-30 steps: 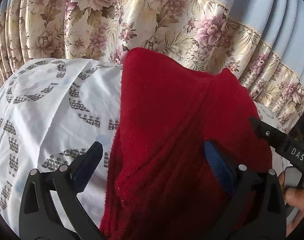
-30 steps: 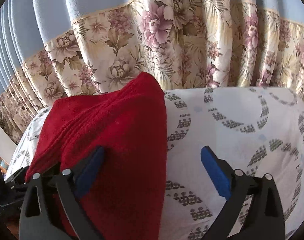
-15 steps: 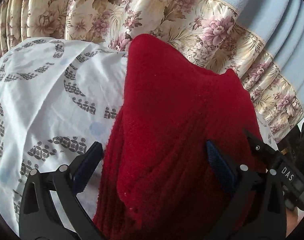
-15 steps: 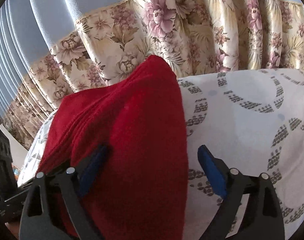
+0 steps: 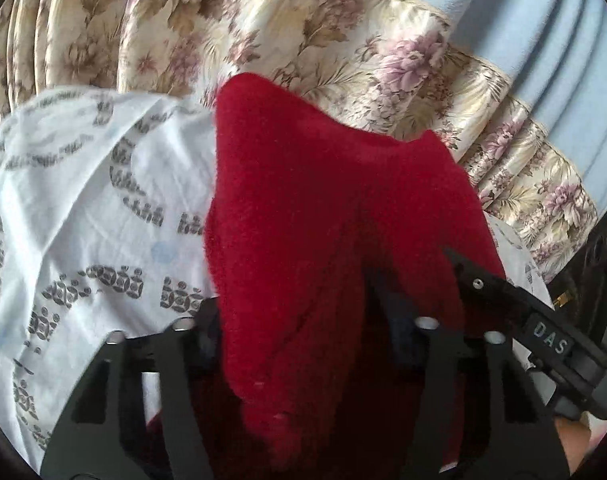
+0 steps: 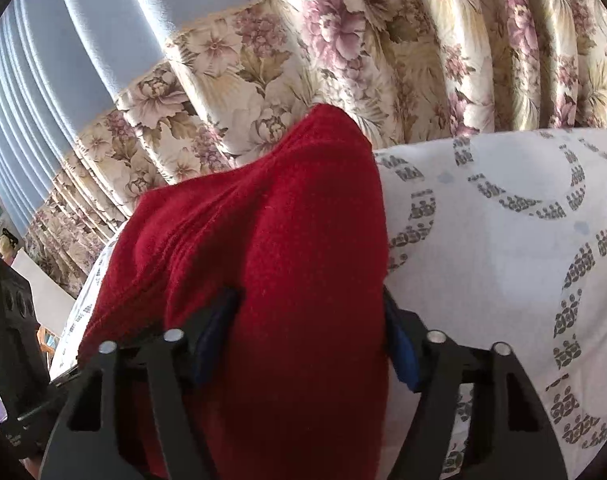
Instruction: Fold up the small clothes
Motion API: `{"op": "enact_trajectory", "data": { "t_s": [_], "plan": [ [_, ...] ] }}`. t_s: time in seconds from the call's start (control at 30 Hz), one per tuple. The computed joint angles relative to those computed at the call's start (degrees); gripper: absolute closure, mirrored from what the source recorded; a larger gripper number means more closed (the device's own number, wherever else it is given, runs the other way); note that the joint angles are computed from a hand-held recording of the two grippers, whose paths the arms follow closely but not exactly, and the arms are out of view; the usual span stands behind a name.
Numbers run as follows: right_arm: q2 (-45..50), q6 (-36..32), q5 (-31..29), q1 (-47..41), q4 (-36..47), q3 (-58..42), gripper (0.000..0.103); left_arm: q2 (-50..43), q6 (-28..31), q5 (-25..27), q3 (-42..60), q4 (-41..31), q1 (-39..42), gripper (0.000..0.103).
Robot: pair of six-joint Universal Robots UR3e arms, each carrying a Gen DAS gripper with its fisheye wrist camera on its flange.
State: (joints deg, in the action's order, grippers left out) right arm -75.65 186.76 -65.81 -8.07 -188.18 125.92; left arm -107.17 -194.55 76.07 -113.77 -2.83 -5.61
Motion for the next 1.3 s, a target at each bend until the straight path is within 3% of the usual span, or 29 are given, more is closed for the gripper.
{"op": "enact_trajectory", "data": {
  "t_s": [0.07, 0.23, 0.37, 0.5, 0.6, 0.7, 0.73, 0.77, 0.83, 0.97, 1.03, 1.07, 1.13, 1.23, 1.27, 1.3],
  "plan": [
    [-0.94, -1.02, 0.66, -0.28, 0.12, 0.13, 0.050, 0.14, 0.34, 1.67, 0.72, -0.21, -1.18, 0.060],
    [-7.40, -4.21, 6.71, -4.98, 4.58, 0.87, 0.052, 1.20, 1.11, 2.11, 3.71, -2.53, -3.72, 0.064],
    [-16.81, -11.81, 11.12, -13.19, 16.05, 0.18, 0.052, -1.74, -0.54, 3.72, 13.68, -7.19, -9.29, 0.064],
    [-23.51, -25.17, 16.44, -24.66, 31.77, -2.76, 0.052, -11.84, -5.65, 5.67, 29.82, -11.14, -16.59, 0.061],
    [-21.24, -35.87, 15.98, -31.25, 32.92, -3.36, 0.051, -21.90, -8.35, 12.30, 43.52, -16.26, -22.81, 0.057],
    [-13.31, -37.63, 10.92, -32.24, 30.30, -5.34, 0.049, -30.43, -8.21, 16.91, 55.19, -23.55, -26.24, 0.045],
    [-9.76, -36.06, 8.54, -32.25, 28.86, -5.89, 0.044, -32.36, -7.84, 18.57, 56.49, -23.10, -27.01, 0.039],
    [-8.40, -34.70, 9.67, -33.56, 26.98, -4.72, 0.034, -32.53, -7.89, 20.44, 55.39, -21.03, -27.52, 0.029],
    [-8.56, -33.39, 12.00, -35.69, 23.52, -1.90, 0.022, -31.37, -7.04, 21.96, 53.17, -19.90, -27.45, 0.020],
    [-16.55, -29.89, 10.62, -36.60, 25.12, 1.06, 0.016, -24.20, -5.79, 23.42, 44.69, -18.65, -25.96, 0.004],
    [-25.58, -29.16, 10.76, -38.00, 27.38, 4.82, 0.012, -16.87, -2.49, 26.47, 35.12, -14.79, -25.50, 0.003],
    [-30.17, -28.25, 9.04, -37.47, 28.06, 6.65, 0.003, -12.84, -1.01, 27.83, 29.86, -12.59, -25.09, 0.003],
    [-38.63, -26.63, 3.88, -34.86, 28.84, 10.15, 0.002, -5.30, 1.25, 31.51, 21.66, -11.82, -24.54, 0.003],
    [-48.81, -17.65, -14.16, -22.97, 21.72, 18.00, 0.002, 6.60, 5.09, 34.47, 8.00, -9.13, -23.31, 0.003],
    [-51.79, -17.18, -16.87, -20.10, 22.73, 19.34, 0.002, 11.09, 6.44, 35.44, 2.68, -7.69, -22.74, 0.003],
    [-57.17, -18.54, -15.07, -19.63, 24.29, 22.17, 0.002, 15.48, 7.23, 36.70, -3.01, -5.33, -22.41, 0.003]
  ]
}}
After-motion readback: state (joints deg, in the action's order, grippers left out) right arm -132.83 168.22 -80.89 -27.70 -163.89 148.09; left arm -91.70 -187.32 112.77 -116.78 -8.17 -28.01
